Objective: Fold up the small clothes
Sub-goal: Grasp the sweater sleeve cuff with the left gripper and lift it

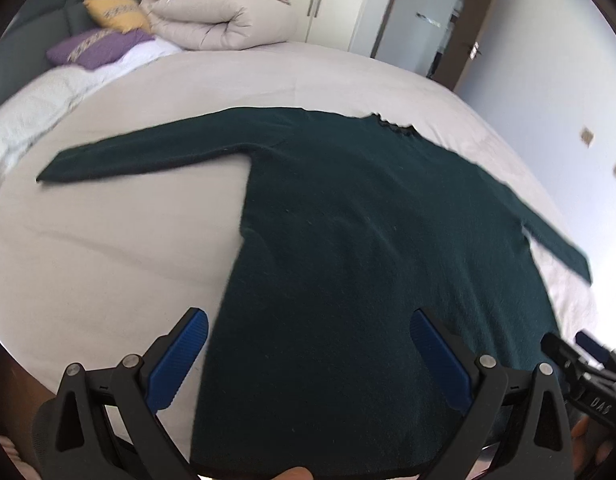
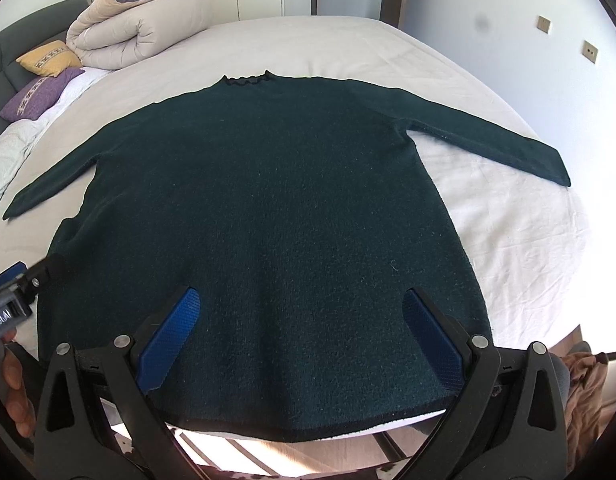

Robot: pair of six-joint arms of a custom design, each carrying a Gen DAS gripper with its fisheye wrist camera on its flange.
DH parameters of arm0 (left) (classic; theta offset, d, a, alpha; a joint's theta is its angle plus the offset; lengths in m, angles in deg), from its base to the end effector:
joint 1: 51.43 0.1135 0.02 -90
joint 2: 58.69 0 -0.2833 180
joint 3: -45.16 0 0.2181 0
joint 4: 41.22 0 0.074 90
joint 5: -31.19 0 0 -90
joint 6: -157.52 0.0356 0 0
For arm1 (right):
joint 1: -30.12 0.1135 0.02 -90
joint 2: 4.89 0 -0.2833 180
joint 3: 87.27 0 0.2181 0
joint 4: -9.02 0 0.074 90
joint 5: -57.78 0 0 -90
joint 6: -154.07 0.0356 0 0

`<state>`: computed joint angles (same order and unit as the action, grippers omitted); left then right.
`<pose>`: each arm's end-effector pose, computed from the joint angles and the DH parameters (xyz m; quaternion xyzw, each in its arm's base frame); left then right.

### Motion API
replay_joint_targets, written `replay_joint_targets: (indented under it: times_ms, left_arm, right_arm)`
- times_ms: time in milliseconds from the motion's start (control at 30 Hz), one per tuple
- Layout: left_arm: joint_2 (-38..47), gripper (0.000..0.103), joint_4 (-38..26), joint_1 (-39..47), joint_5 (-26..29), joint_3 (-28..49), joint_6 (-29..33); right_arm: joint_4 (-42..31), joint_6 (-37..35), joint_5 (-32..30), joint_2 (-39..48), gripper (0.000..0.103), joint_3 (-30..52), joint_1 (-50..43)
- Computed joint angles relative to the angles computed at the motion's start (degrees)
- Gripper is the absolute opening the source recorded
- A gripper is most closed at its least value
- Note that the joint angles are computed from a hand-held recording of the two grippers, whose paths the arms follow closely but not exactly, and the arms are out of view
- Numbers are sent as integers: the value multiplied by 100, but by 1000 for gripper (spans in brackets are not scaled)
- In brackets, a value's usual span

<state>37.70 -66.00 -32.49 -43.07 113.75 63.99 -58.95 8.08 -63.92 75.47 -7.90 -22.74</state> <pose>0.2966 0.0916 0.2073 -0.1397 0.9288 -0.0859 0.3323 0.1526 -0.1705 0.2917 -0.0757 0.9441 0.0134 0.3206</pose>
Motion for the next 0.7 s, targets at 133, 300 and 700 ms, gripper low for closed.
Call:
replay_joint_targets:
  times_ms: [133, 300, 700]
  left_arm:
    - [571, 103, -349, 1086, 1666, 662, -215]
    - [1327, 103, -646, 1843, 2372, 1551, -763]
    - [3600, 99, 572, 3240, 3156, 3928, -3769]
  right_arm:
    - [-143, 124, -227, 149, 103, 263, 121]
    - [-465, 173, -851, 286, 103, 652, 293]
    - [-417, 993, -881, 414, 103, 1018, 1250]
